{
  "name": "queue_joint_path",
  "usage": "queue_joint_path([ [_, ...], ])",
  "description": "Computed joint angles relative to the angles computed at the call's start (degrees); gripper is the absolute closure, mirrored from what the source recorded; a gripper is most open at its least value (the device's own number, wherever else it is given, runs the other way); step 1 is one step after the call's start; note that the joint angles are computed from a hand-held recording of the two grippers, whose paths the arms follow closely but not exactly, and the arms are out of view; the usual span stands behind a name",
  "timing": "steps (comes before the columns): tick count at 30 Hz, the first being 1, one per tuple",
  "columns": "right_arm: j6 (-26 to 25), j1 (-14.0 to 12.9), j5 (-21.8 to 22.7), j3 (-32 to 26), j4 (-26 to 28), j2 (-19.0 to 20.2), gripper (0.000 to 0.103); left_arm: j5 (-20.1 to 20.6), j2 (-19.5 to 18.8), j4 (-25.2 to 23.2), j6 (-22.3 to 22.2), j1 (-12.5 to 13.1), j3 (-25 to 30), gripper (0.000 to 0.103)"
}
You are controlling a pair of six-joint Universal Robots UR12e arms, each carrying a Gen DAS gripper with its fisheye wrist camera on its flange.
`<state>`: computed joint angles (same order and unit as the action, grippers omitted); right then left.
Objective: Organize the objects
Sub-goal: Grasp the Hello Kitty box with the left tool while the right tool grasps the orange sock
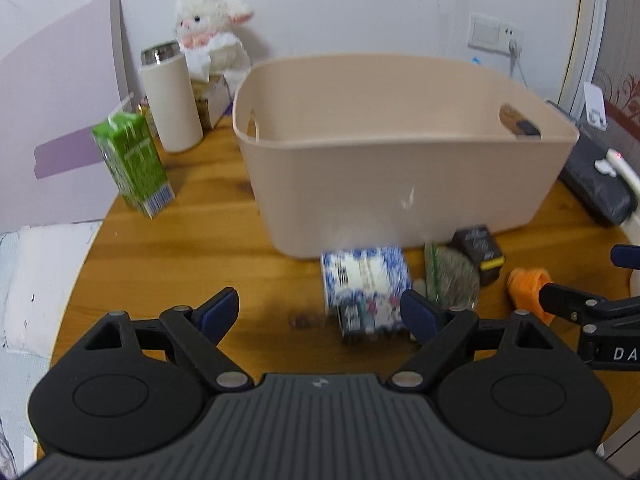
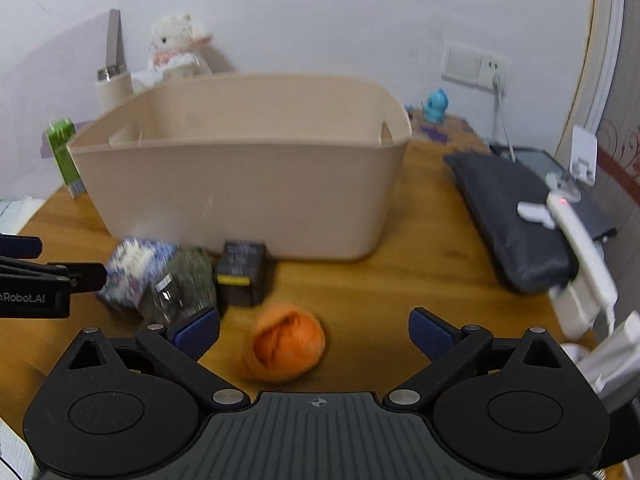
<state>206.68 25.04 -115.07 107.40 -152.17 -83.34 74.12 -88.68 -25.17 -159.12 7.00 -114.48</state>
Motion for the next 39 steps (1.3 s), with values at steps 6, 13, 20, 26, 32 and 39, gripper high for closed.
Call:
queue_joint_path([
  [6, 1.4, -0.7, 2.0, 0.7, 2.5, 0.1, 0.001, -0.4, -0.3, -1.2, 0.6, 0.0, -0.4, 0.014],
  [13, 2.3, -1.2, 4.0, 1.2, 2.6, 0.5, 0.001, -3.5, -1.1, -1.3, -0.2, 0.3, -0.5, 0.014],
  [20, 1.5, -1.4, 4.6, 0.9, 2.1, 1.1, 0.006, -3.2, -2.4, -1.2, -3.1, -0.4, 0.0, 0.015],
  [26, -0.3, -1.3, 4.5, 0.4, 1.1, 1.6, 0.024, -3.2, -2.9, -2.6, -2.4, -0.3, 0.4, 0.039],
  [32, -0.9, -1.0, 4.4, 0.5, -1.1, 2.0, 0.064, -3.0, -2.8, -1.6, -0.3, -0.1, -0.1, 0.05],
  [39, -0.6, -1.1, 5.1, 0.3, -1.1, 1.8, 0.099, -4.1, -1.8, -3.0, 1.3, 0.7, -0.2, 0.05],
])
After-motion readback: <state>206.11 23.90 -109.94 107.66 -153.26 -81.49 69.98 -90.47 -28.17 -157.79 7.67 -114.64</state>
